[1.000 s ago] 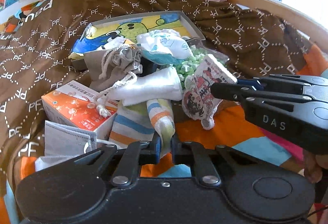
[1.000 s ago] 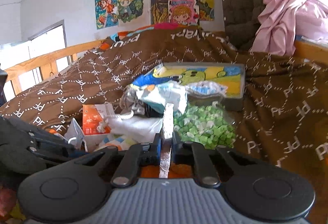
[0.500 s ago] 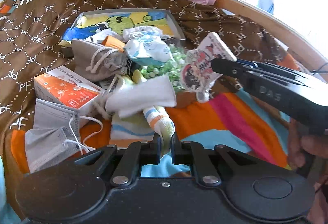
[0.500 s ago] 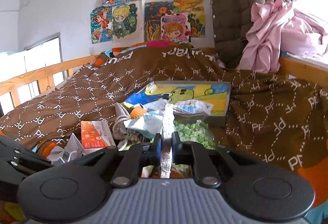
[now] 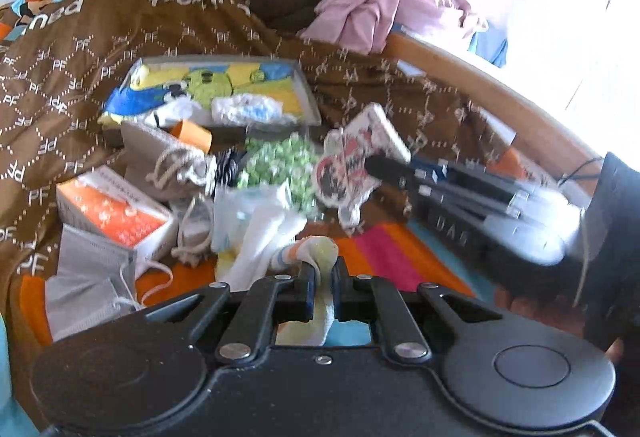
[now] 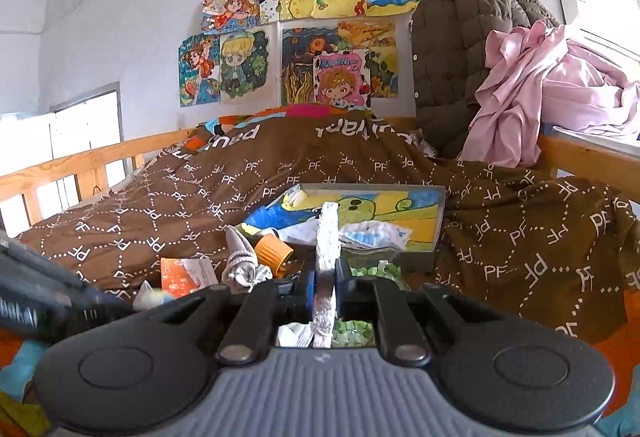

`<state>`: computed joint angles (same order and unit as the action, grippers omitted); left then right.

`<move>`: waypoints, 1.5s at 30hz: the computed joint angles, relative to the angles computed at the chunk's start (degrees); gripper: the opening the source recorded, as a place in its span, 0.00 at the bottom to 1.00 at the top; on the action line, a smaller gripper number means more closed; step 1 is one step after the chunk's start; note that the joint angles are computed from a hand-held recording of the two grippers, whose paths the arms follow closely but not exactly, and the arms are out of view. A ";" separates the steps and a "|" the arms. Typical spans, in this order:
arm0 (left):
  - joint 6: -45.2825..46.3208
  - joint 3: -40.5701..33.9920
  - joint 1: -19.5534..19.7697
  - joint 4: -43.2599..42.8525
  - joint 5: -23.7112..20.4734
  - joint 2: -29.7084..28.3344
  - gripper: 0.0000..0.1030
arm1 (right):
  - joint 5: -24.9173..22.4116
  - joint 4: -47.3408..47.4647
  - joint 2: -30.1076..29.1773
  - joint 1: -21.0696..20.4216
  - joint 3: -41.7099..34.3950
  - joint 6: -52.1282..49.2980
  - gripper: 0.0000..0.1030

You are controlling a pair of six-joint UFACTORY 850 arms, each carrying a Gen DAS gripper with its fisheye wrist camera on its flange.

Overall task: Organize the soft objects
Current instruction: 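Carry both held items over the cartoon-lined tray with both tools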

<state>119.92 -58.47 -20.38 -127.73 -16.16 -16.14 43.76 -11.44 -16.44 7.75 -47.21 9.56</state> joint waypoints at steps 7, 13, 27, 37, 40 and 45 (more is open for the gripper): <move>4.59 -0.10 1.17 -3.40 -3.22 1.43 0.08 | 4.94 -2.86 0.69 -0.53 1.17 1.44 0.10; 9.66 -0.74 2.16 -4.85 -5.09 2.58 0.08 | 6.77 -4.61 0.72 -1.25 0.78 3.55 0.10; -1.09 -20.95 5.47 9.23 -0.04 -8.21 0.08 | -6.54 -15.15 -13.44 -1.98 -25.77 11.68 0.11; -1.78 -46.20 8.90 9.62 1.54 -27.41 0.08 | -18.82 -37.53 -32.13 -1.85 -54.72 40.15 0.11; -9.95 -54.68 9.45 17.04 2.15 -33.89 0.08 | -21.19 -45.18 -36.09 -1.79 -60.71 49.46 0.11; -23.85 -66.42 10.22 27.82 1.75 -43.17 0.08 | -23.72 -64.80 -41.97 -2.03 -69.64 71.95 0.11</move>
<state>96.07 -124.89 -10.15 -99.91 -14.41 -59.31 20.04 -76.24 -58.40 5.71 -116.85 81.51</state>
